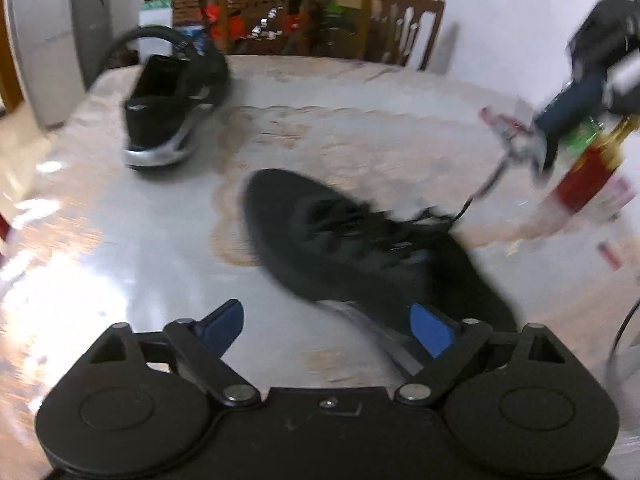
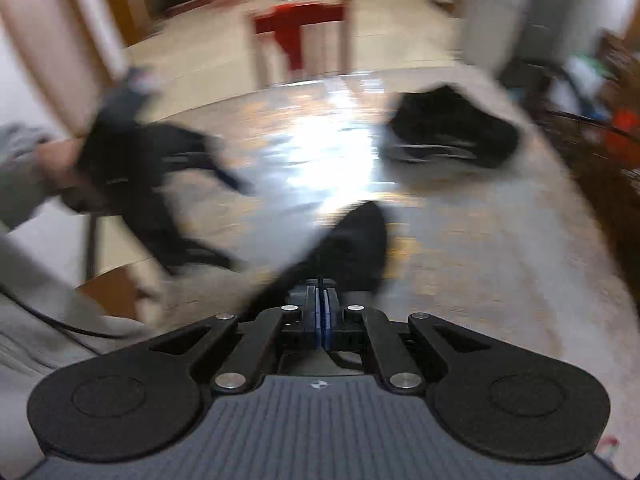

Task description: Lace up shoes with both hands

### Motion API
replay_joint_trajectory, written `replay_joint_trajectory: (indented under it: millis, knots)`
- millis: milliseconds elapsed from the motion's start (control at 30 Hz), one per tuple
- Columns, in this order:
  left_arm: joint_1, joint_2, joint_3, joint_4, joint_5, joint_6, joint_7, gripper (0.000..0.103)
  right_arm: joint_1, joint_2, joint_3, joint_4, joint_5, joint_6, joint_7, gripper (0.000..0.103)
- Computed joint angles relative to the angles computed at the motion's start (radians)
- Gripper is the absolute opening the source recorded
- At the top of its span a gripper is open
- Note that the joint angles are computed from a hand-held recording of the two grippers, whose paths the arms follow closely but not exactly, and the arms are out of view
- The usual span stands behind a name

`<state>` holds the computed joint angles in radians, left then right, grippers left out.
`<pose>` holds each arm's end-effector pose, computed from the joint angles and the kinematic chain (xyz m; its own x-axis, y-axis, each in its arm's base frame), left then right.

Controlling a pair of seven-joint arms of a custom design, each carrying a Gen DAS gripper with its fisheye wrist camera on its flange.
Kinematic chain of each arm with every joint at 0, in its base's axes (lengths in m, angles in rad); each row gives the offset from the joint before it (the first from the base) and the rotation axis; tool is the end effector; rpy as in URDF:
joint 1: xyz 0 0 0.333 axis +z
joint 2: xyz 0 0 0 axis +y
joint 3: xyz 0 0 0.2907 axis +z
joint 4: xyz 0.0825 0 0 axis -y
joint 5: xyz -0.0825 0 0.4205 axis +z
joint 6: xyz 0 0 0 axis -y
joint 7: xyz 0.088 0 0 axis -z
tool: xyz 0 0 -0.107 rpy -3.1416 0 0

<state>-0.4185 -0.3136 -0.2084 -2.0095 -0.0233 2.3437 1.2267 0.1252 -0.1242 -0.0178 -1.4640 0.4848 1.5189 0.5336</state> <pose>0.4399 -0.3356 0.6280 -0.3257 -0.9312 0.1634 -0.7974 0.1777 -0.5767 0.5304 0.1086 0.7313 0.9411 -0.3299 -0.0733 -0.3226 -0.8123 -0.4858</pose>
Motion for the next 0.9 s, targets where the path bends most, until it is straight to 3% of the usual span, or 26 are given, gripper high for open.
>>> replay_joint_trajectory:
  millis: [133,167,267,300,367,600,733,800,900]
  knots:
    - [0.01,0.066,-0.086,0.067,0.143,-0.026,-0.156,0.089,-0.003,0.008,-0.012,-0.074,0.058,0.009,-0.046,0.003]
    - [0.009,0.088,-0.104,0.086,0.189,-0.044,-0.191,0.084,-0.006,0.018,-0.016,-0.081,0.082,0.01,-0.058,0.003]
    - [0.003,0.165,-0.139,0.162,0.299,-0.157,-0.305,0.05,-0.011,0.021,-0.016,-0.127,0.111,0.033,-0.103,0.003]
    - [-0.001,0.161,-0.132,0.149,0.283,-0.139,-0.341,0.04,-0.01,0.021,-0.012,-0.143,0.103,0.054,-0.12,0.003]
    - [-0.007,0.142,-0.117,0.112,0.241,-0.084,-0.414,0.028,-0.004,0.018,-0.003,-0.171,0.084,0.088,-0.151,0.003]
    - [-0.018,0.112,-0.094,0.062,0.202,-0.028,-0.488,0.026,0.016,-0.061,0.002,-0.316,0.059,0.178,-0.397,0.003]
    - [-0.018,0.103,-0.089,0.052,0.187,-0.014,-0.505,0.025,0.013,-0.051,-0.021,-0.321,0.126,0.152,-0.461,0.003]
    - [-0.018,0.097,-0.087,0.044,0.18,-0.006,-0.512,0.025,0.01,-0.078,-0.024,-0.364,0.155,0.186,-0.502,0.003]
    - [-0.021,0.08,-0.081,0.017,0.162,0.021,-0.523,0.025,0.005,-0.073,-0.019,-0.369,0.151,0.194,-0.459,0.003]
